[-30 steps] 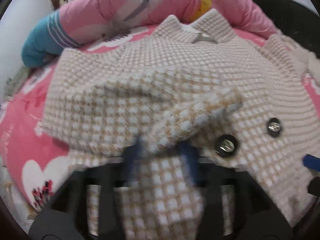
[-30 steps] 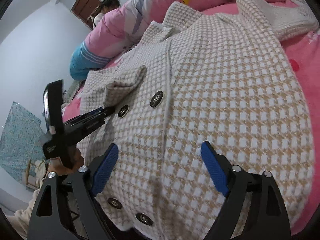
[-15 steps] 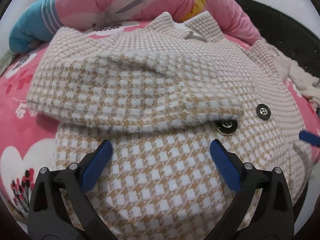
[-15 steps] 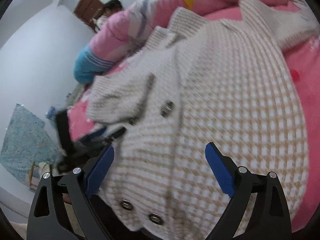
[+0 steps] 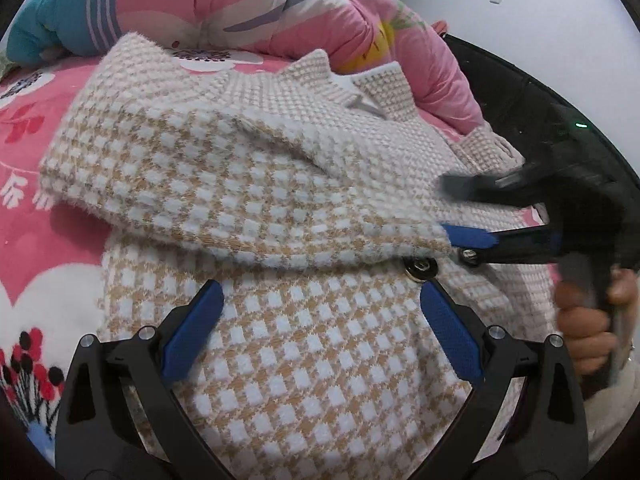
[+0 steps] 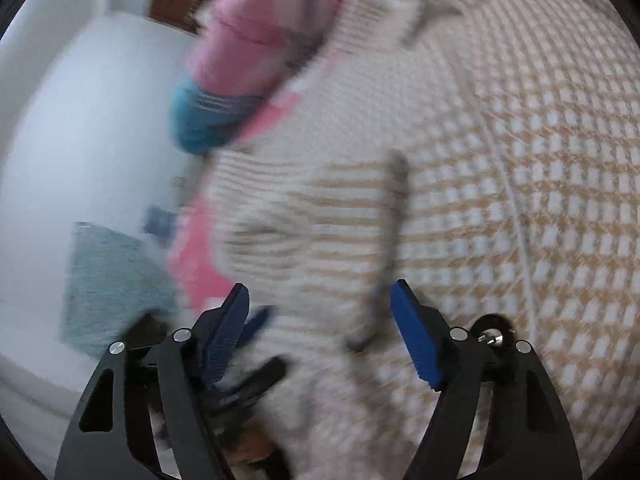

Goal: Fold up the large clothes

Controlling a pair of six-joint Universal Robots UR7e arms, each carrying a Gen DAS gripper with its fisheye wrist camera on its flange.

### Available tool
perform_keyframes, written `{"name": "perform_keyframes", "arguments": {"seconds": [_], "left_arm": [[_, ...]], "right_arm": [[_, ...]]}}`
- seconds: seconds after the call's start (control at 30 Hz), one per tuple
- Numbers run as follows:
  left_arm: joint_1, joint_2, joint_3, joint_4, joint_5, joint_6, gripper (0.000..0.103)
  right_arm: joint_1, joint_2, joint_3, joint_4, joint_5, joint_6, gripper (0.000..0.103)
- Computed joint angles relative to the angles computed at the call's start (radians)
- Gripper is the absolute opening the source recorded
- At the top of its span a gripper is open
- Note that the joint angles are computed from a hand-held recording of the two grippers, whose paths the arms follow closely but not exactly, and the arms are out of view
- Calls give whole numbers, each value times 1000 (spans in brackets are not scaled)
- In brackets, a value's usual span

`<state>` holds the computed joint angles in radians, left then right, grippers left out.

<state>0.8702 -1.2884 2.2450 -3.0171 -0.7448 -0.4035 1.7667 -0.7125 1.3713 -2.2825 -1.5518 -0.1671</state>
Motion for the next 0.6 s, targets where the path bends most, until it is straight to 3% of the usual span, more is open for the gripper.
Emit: {"name": "perform_keyframes", "arguments": {"seconds": [0.1, 0.17, 0.3, 0.4, 0.53, 0.6], "left_arm": [[-14, -4, 14, 3, 19, 8, 96], [-14, 3, 16, -11, 22, 8, 96], [-12, -2, 10, -9, 16, -15, 96], [-11, -4, 6, 5, 29, -38, 96], [-18, 11, -9, 47, 72, -69, 96], [-20, 16, -22, 71, 83, -83, 96]], "right_arm": [[29, -1, 12, -37, -63, -30, 59], [38, 2, 9, -19, -70, -46, 43], [49, 11, 18, -33, -119, -48, 42], [54, 45, -11, -28, -107, -41, 42], [67, 75, -34, -40, -112, -77, 16], [77, 55, -14, -84, -106, -111, 14]]}}
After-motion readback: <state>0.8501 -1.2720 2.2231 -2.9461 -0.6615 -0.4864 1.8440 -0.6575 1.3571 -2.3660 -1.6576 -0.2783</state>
